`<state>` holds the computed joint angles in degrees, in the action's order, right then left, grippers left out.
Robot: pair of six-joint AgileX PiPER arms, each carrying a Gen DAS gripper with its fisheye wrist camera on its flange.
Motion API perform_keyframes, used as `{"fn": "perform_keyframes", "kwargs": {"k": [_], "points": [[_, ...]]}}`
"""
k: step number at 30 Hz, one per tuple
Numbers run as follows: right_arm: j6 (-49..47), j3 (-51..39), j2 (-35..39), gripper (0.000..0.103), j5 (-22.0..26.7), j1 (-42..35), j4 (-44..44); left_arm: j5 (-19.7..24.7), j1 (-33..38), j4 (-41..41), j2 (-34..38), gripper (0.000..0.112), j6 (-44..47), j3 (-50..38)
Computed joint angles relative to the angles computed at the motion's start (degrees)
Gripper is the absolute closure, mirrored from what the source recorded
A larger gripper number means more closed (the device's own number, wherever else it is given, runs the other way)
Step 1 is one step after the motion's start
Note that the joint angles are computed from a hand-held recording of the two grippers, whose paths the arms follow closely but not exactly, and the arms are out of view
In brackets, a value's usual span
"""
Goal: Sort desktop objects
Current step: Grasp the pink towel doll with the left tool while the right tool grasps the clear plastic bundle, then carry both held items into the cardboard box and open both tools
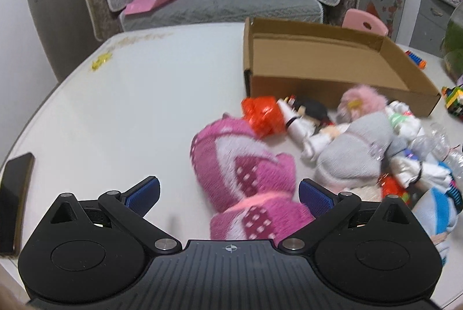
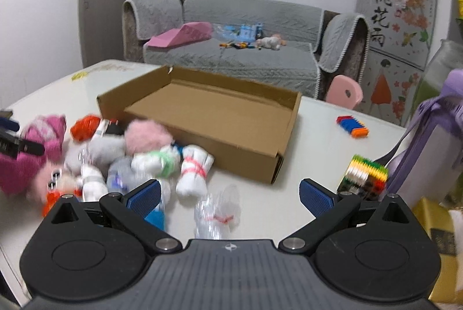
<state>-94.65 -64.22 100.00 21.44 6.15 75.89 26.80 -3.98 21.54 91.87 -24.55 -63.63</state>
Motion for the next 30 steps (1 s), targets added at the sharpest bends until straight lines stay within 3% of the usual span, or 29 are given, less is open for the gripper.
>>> {"fn": "perform_keyframes", "kwargs": {"k": [2, 7, 10, 12, 15, 16, 18, 21, 30], "points": [[-2.28, 0.69, 0.92, 0.005, 0.32, -0.46, 0.88, -0.77, 0.71, -2.10, 0.63, 0.010, 1.52, 0.51], [5.21, -0.25, 3.06, 0.016, -0.93, 0.25, -7.95, -1.49, 1.19, -4.08, 2.94, 0.010, 3.14, 0.91], [11.43, -2.00, 4.19, 0.037, 1.66, -0.22, -13.26, -4.08, 2.22, -7.36, 3.21, 0.009, 5.95, 2.26], [13.69, -3.17, 4.62, 0.056, 5.06, -1.17, -13.85, -4.51, 2.21, -7.08, 2.89, 0.009, 5.78, 2.73], [14.47, -3.29, 4.50, 0.073, 7.38, -2.41, -12.52, -5.77, 2.21, -7.63, 1.98, 0.019, 6.64, 3.80], [14.74, -3.37, 4.46, 0.073, 8.83, -3.12, -11.86, -6.50, 2.11, -7.08, 1.26, 0.030, 6.03, 4.59], [13.51, -2.29, 3.77, 0.074, 9.56, -3.90, -9.91, -6.36, 1.91, -6.20, 0.54, 0.041, 4.68, 4.72], [10.23, -0.07, 1.91, 0.074, 10.80, -5.24, -6.07, -5.84, 3.32, -12.23, -0.01, 0.044, 9.04, 4.31], [7.84, -0.73, -0.01, 0.074, 12.51, -7.58, 0.24, -1.66, 3.23, -12.72, -5.46, 0.046, 12.41, 1.81]]}}
